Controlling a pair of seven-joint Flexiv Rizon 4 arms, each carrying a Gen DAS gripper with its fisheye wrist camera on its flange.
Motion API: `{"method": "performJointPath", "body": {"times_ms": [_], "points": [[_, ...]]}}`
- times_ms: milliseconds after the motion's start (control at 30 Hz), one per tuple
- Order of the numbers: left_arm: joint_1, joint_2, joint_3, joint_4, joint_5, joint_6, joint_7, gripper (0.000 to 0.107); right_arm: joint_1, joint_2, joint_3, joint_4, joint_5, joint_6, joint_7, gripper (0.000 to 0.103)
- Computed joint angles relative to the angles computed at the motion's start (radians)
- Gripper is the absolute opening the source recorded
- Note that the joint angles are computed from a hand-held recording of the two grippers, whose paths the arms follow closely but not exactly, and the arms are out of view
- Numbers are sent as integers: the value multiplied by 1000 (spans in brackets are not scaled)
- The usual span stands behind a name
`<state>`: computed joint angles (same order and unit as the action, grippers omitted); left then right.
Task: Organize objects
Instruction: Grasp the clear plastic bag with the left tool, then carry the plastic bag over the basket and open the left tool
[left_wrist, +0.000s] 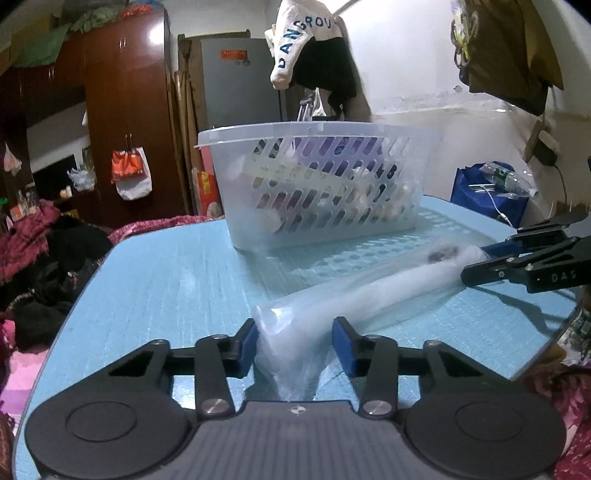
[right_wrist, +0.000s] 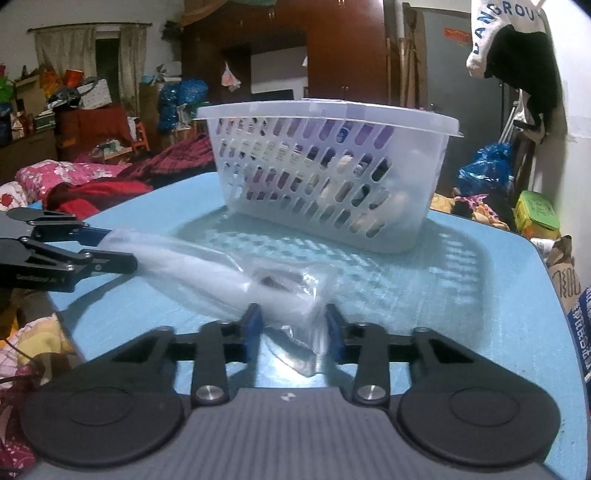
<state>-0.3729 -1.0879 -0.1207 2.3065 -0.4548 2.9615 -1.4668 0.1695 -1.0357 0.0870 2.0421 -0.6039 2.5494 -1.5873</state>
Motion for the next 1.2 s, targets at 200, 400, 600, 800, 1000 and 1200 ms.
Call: {"method": "performJointPath", "body": {"times_ms": [200, 400, 600, 800, 1000, 1200], "points": [[7, -34, 7, -14, 25, 72, -25, 29, 0, -14, 4, 9, 12, 42, -18, 26], [5, -78, 5, -38, 42, 161, -4, 26, -3, -37, 0, 18, 16, 108, -33, 22], [13, -115, -14, -53, 60, 285, 11, 25, 7, -63, -7, 32, 41, 228, -70, 21], [29, -125, -41, -61, 79, 433, 43, 25, 38, -42, -12, 62, 90, 348, -102, 21], [62, -46, -75, -55, 96, 453, 95, 25, 70, 4, -24, 51, 123, 405, -101, 21], [72, 106, -78, -82, 105, 327, 170, 25, 69, 73, -38, -5, 128, 372, -36, 21]]}}
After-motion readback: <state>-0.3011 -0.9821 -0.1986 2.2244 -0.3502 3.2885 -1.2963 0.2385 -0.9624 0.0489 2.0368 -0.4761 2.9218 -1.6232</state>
